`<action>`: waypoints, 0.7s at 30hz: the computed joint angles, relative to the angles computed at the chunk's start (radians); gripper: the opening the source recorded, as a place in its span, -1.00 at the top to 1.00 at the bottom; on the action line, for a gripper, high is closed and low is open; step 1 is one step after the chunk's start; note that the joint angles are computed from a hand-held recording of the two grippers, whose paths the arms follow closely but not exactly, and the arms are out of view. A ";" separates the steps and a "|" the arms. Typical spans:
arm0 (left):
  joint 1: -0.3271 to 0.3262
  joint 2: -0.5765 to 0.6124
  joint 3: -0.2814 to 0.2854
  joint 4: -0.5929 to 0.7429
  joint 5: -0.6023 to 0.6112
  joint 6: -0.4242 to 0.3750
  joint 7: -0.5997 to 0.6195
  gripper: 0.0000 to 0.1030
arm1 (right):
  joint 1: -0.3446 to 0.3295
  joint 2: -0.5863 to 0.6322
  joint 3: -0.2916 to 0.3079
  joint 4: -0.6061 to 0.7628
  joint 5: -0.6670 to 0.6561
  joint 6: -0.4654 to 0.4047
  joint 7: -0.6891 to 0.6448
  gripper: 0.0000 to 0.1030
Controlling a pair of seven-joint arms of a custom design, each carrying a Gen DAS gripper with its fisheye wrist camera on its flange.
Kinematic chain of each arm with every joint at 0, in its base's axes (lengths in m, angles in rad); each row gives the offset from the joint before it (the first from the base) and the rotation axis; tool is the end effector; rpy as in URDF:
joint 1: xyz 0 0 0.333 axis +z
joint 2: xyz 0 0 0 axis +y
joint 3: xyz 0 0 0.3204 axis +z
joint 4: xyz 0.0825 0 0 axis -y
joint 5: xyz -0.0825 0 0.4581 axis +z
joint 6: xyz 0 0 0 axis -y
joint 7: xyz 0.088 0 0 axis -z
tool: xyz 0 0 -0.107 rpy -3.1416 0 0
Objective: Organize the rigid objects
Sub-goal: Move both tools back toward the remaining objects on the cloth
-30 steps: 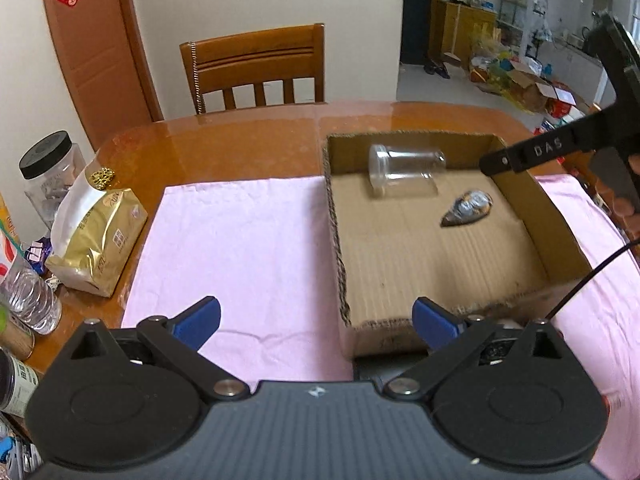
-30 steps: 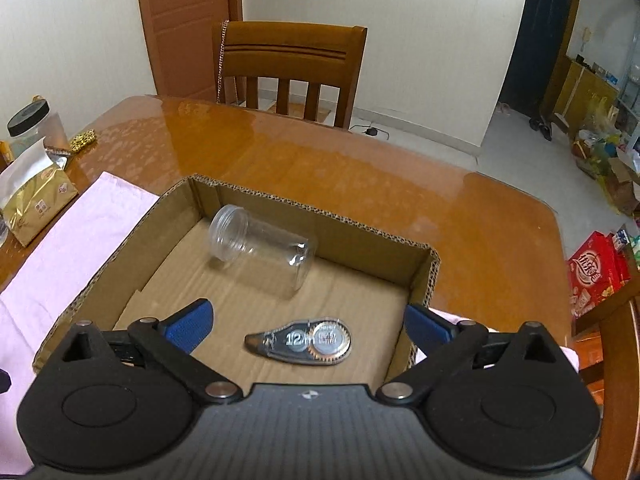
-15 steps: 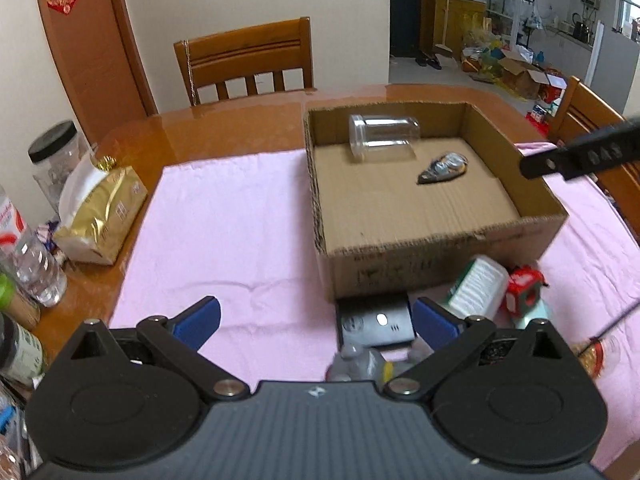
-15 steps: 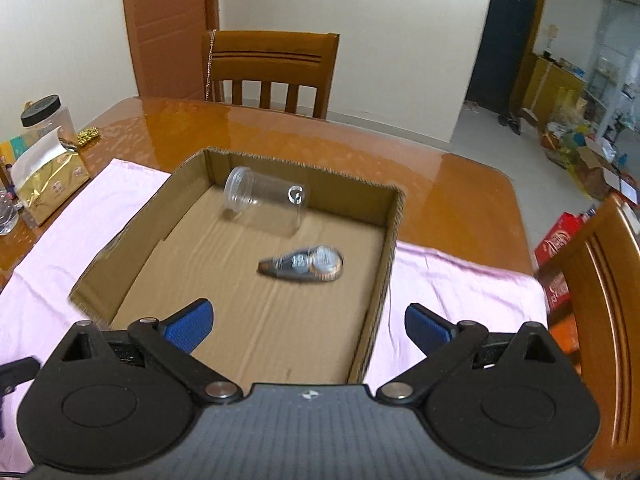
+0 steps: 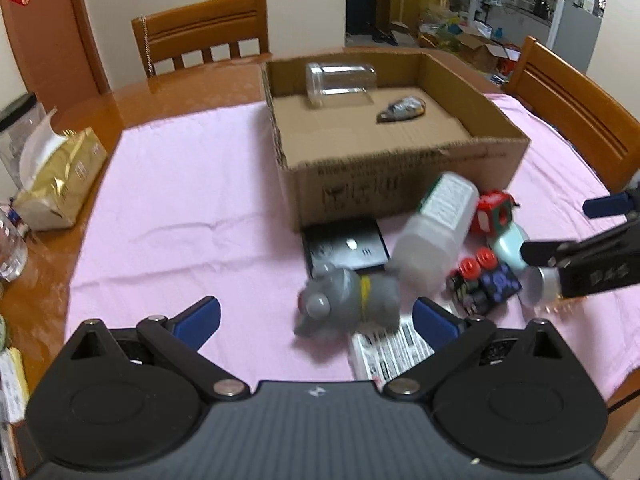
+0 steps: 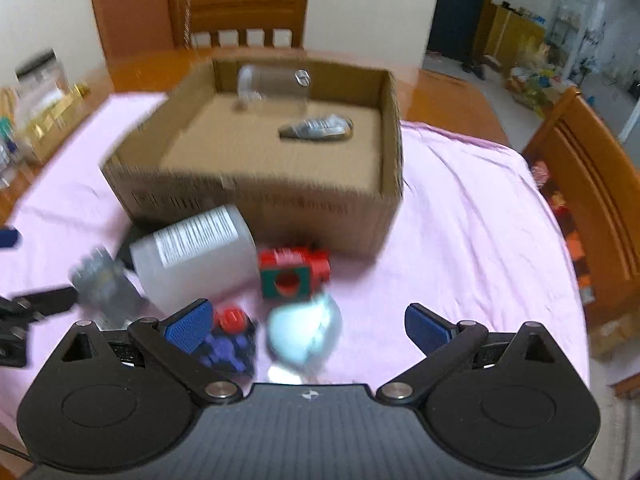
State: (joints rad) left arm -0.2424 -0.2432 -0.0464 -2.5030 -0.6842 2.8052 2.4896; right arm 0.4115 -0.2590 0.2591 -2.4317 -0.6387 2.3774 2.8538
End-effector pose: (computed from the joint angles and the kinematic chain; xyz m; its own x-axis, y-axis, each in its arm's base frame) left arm 0.5194 -0.1227 0.3824 -0.5827 -0.8127 0.0036 -0.6514 0.4644 -0.6000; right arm 0.4210 0.3245 0.3832 -0.2130 -0.9714 0.1053 -0.8372 0.1259 -0.5322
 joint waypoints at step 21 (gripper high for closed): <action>-0.023 -0.050 -0.046 -0.108 0.189 0.015 -0.252 -0.97 | 0.025 -0.146 -0.015 -0.250 0.133 0.083 -0.023 -1.00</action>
